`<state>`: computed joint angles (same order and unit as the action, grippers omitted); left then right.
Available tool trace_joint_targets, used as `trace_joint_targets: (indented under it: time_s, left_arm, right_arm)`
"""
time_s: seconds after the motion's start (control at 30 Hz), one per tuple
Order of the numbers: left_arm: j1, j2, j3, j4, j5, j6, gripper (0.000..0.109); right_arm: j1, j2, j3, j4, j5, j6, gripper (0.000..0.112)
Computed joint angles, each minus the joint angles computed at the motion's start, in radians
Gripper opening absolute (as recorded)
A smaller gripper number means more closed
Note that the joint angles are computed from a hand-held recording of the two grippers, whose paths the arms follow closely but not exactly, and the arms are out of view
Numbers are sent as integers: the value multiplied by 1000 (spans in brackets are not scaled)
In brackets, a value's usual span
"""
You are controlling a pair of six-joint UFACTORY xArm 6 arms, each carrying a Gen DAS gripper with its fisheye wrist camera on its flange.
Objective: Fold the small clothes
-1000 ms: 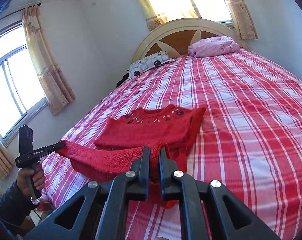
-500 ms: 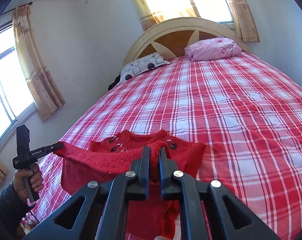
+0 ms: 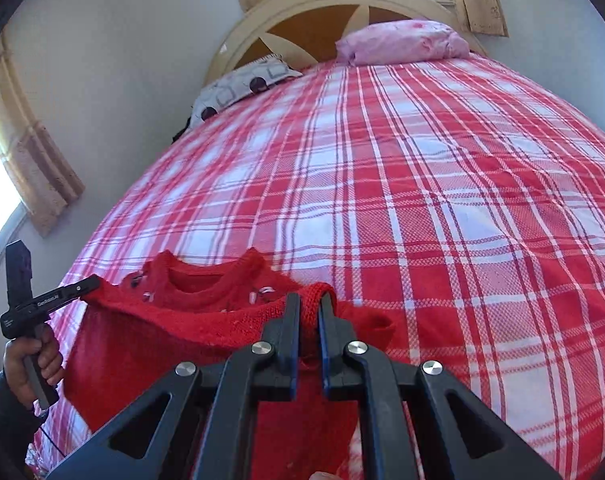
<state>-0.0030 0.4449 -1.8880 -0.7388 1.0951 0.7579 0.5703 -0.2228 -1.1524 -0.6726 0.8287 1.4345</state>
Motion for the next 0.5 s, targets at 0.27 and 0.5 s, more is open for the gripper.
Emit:
trace_joint_targets:
  time_s: [0.27, 0.5]
  left_arm:
    - [-23, 74, -78, 20, -64, -73, 9]
    - [7, 71, -106, -28, -80, -117, 47]
  right_arm:
    - [-109, 31, 51, 110, -151, -52, 7]
    - [-134, 33, 13, 75, -137, -41, 10]
